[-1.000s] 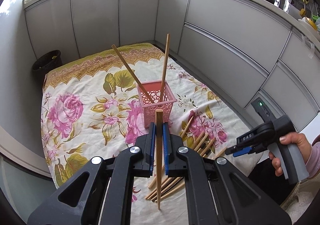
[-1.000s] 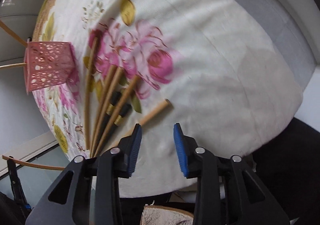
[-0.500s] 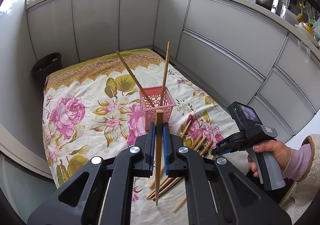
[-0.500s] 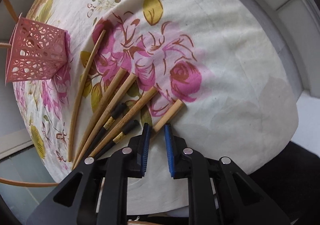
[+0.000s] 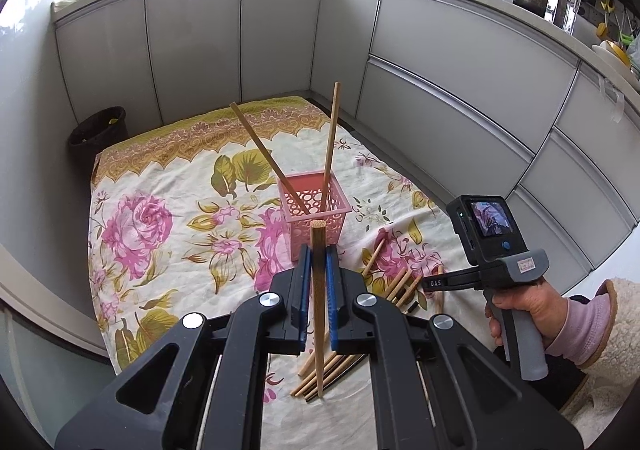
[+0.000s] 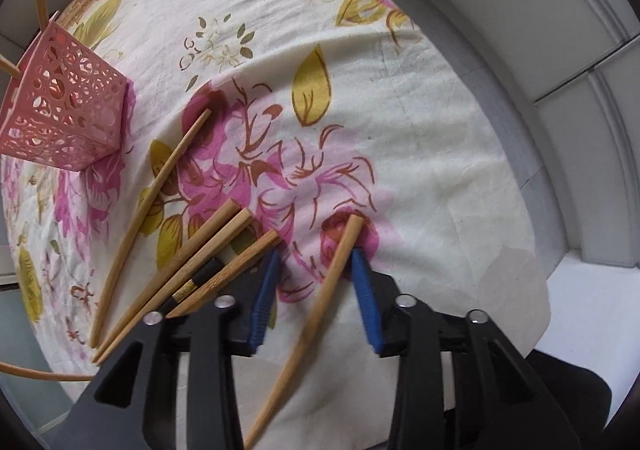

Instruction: Organize utensils

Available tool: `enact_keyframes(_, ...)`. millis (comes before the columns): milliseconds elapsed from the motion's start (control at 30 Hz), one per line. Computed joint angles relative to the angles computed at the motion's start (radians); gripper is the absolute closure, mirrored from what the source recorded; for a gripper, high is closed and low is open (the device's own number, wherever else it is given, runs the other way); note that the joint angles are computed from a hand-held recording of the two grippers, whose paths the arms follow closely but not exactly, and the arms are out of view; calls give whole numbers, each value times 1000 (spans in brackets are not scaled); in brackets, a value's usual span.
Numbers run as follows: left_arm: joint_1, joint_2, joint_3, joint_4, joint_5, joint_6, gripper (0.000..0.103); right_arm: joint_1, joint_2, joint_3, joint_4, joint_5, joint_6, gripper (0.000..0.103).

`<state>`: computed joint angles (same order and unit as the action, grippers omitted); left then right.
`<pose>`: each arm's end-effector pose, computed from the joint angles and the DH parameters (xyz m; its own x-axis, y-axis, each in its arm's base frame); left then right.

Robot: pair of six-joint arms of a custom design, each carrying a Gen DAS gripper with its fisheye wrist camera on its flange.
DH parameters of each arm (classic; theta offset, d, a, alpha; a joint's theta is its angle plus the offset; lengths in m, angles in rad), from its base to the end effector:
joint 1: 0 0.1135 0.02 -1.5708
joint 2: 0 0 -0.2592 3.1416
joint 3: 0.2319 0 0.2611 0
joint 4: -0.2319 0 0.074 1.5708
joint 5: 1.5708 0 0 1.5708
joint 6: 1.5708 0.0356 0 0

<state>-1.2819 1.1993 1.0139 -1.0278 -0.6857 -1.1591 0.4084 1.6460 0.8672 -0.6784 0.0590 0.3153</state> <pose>0.0849 -0.2066 0.2720 -0.7288 -0.0375 -0.6837 0.0271 0.9961 -0.0834 0.2531 0.1072 0.1274 -0.9879 -0.0902 -0.1259 -0.0883 0.9959 -0.0206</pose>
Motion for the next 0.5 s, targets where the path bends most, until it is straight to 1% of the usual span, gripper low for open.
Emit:
enact_keyframes(33,-3,1,4,-9,-3,-9,96,13,-20,-28,42,3,-13,89)
enact_keyframes(67,-6,2,9,-19,-7,-16,96,34,-24,-39,74,-3,4,89)
enact_keyframes(133,-22,6,24,-45,-20,-38,96,-9,-88,-114,136,-61,-22,95)
enact_keyframes(200,-45,15,46,-77,-36,-66,96,-74,-183,-217,197,-137,-64,95)
enact_keyframes(233,-56,22,59,-95,-45,-82,96,-110,-242,-271,226,-193,-89,95)
enact_keyframes(300,-84,41,88,-132,-64,-118,96,-162,-393,-374,254,-264,-138,95)
enact_keyframes(333,-100,52,103,-151,-74,-137,96,-195,-473,-410,241,-316,-169,95)
enact_keyframes(400,-133,72,125,-179,-92,-183,96,-241,-618,-450,176,-395,-206,95)
enact_keyframes(500,-186,112,165,-232,-128,-268,96,-325,-757,-445,75,-503,-282,95)
